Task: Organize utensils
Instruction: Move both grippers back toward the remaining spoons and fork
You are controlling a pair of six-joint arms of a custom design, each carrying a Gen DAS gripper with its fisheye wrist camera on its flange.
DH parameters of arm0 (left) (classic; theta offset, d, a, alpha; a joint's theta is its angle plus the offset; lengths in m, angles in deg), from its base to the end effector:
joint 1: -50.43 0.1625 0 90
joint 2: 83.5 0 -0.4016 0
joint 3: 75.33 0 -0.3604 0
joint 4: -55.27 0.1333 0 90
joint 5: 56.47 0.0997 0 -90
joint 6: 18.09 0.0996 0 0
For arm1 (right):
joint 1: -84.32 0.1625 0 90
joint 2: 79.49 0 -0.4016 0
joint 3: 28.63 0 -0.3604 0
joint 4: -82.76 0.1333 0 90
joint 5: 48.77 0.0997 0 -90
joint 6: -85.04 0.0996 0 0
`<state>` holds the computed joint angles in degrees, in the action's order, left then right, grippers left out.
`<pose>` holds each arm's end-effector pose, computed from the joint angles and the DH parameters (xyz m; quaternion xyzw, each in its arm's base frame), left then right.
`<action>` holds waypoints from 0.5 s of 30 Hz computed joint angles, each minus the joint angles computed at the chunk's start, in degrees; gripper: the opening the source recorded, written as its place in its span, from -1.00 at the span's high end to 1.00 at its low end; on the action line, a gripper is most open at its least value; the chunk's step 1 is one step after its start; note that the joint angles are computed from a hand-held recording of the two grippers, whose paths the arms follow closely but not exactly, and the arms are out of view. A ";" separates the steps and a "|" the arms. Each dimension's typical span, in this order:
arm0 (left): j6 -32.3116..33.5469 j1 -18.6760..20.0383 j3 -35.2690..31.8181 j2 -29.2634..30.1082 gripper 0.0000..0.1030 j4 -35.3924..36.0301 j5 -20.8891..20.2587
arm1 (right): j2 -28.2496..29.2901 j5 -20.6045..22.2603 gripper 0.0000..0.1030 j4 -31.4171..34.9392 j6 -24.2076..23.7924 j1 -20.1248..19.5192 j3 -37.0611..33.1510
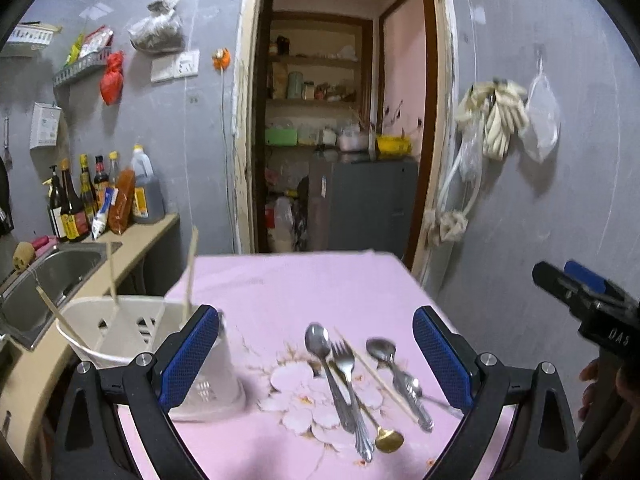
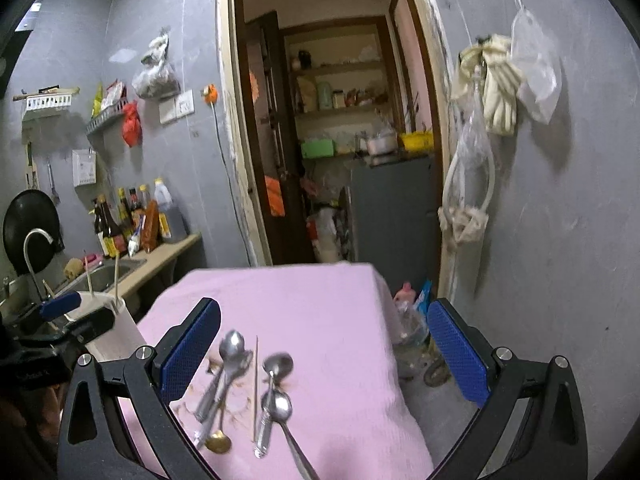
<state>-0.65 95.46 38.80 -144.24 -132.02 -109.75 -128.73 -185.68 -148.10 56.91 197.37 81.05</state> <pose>-0.2441 -0.5172 0.2352 0.3554 0.8139 -0.4141 0.1993 0.2608 -0.4582 0.2402 0.0708 -0.7429 0.5782 0.3299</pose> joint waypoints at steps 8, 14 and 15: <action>-1.46 1.07 -1.64 3.47 -0.90 8.12 1.59 | -3.05 4.65 -0.98 8.12 6.45 -6.41 4.70; -4.49 3.29 -3.86 6.01 -0.90 10.83 0.51 | -3.71 8.70 -0.97 12.47 9.73 -10.65 5.63; -4.50 3.53 -4.01 6.38 -0.90 10.66 0.47 | -3.74 9.66 -0.97 12.90 10.24 -11.45 5.83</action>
<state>-5.15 98.98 34.80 -137.86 -121.36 -109.28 -132.47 -176.03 -135.20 67.15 185.93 86.89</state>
